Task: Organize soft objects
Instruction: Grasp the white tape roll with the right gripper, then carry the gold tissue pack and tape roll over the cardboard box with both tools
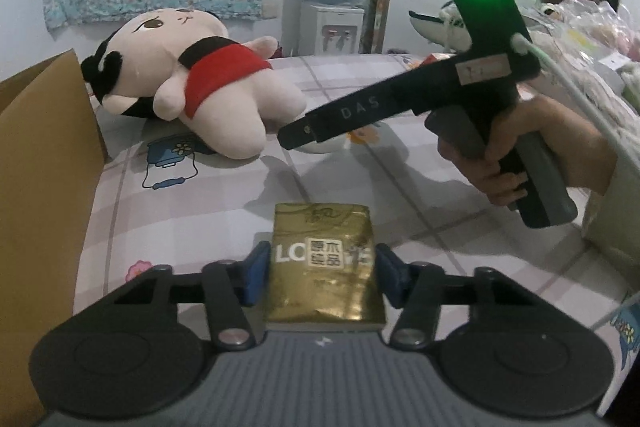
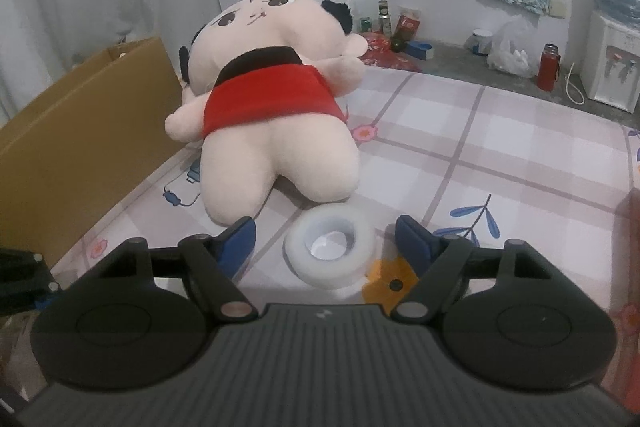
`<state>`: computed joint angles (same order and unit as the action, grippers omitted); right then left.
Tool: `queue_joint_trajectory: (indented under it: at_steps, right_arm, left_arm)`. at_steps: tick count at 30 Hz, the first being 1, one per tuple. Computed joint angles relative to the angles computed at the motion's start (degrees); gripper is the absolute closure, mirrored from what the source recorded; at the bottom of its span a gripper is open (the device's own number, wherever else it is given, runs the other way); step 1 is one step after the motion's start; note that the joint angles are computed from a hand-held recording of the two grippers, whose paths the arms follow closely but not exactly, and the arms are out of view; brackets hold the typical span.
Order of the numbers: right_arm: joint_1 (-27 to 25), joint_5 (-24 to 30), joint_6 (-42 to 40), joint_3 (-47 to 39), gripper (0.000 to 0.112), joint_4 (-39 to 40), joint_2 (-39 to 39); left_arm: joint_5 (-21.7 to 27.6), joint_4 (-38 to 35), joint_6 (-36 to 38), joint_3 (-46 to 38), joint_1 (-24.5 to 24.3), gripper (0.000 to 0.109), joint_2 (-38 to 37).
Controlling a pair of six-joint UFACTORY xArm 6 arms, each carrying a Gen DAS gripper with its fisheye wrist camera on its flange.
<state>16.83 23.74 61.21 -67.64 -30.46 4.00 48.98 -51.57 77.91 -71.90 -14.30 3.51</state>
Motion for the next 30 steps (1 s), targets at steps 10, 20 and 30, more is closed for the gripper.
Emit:
queue_joint_trajectory:
  at_steps: [10, 20, 30]
  right_arm:
    - [2.26, 7.14, 0.64, -3.13, 0.064, -5.39, 1.15]
    - [4.30, 10.71, 9.84, -0.32, 0.065, -5.92, -3.46]
    - [10.66, 15.09, 30.35, 4.72, 0.065, -14.89, -13.89]
  left_arm:
    - [0.92, 0.94, -1.54, -0.89, 0.14, 0.054, 0.41]
    - [5.27, 1.16, -1.98, -2.54, 1.24, 0.056, 1.05]
    - [8.34, -5.81, -2.15, -0.48, 5.25, 0.056, -6.06]
